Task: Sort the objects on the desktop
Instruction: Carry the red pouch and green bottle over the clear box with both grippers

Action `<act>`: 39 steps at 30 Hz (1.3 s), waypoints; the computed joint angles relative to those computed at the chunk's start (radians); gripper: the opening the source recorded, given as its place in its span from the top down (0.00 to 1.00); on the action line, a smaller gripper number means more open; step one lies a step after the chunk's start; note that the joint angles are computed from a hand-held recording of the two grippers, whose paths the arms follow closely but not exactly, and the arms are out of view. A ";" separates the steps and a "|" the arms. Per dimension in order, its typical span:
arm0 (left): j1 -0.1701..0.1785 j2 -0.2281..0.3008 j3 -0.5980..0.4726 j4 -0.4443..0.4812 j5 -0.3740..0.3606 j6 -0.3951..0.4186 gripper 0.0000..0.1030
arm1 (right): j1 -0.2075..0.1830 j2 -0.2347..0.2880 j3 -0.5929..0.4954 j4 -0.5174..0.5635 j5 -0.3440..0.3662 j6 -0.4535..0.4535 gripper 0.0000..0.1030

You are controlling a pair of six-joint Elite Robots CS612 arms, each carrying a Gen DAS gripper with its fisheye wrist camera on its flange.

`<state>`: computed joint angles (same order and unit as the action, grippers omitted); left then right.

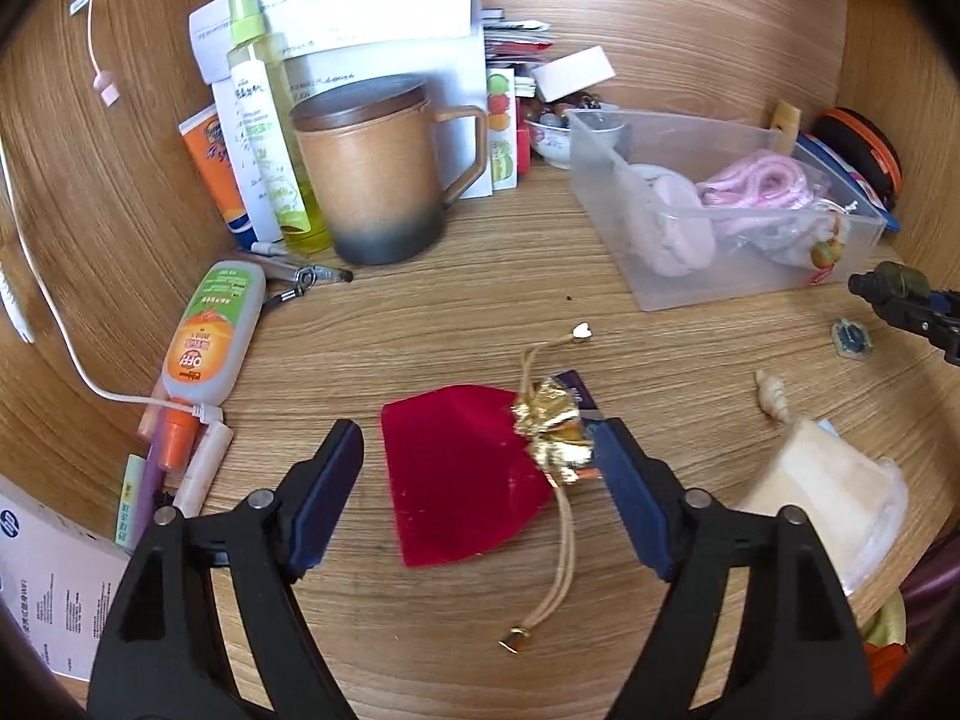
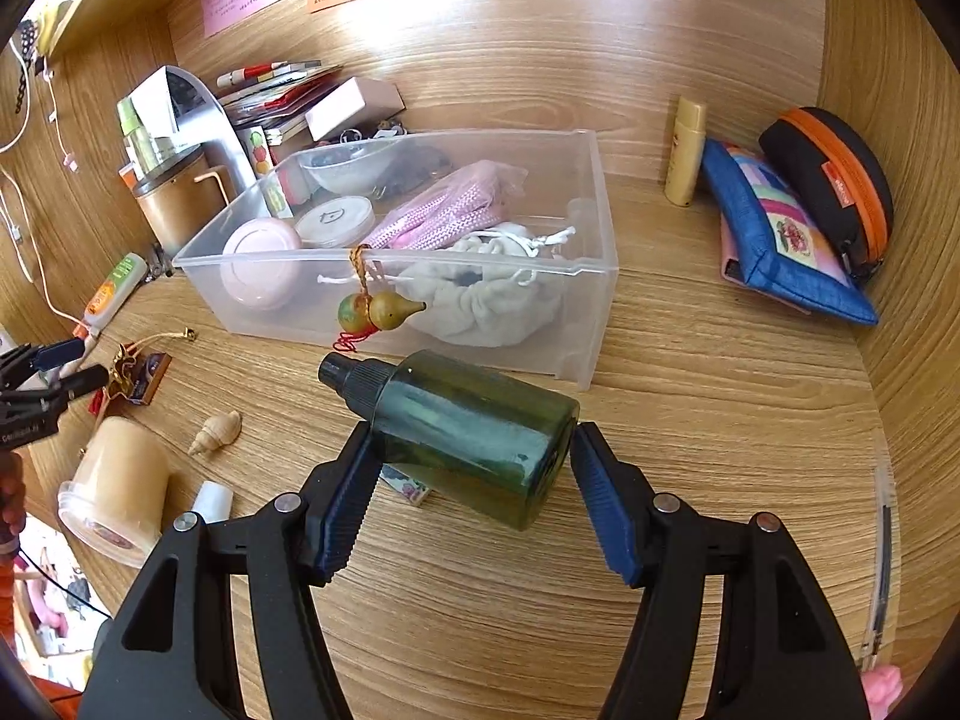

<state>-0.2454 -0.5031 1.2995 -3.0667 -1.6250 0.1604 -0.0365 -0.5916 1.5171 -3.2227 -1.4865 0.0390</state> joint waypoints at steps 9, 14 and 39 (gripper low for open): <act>-0.007 0.036 -0.061 0.103 0.015 0.023 0.11 | 0.003 -0.015 0.006 -0.033 0.009 -0.022 0.41; 0.006 0.053 -0.093 0.135 -0.082 -0.005 0.14 | 0.005 -0.017 -0.004 -0.036 0.011 -0.043 0.41; 0.003 0.002 -0.035 -0.023 -0.117 -0.020 0.77 | -0.001 0.005 -0.066 -0.006 0.077 -0.047 0.41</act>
<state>-0.2423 -0.5012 1.2647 -3.0901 -1.7418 0.1399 -0.0376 -0.5865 1.4516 -3.2286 -1.4094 -0.0080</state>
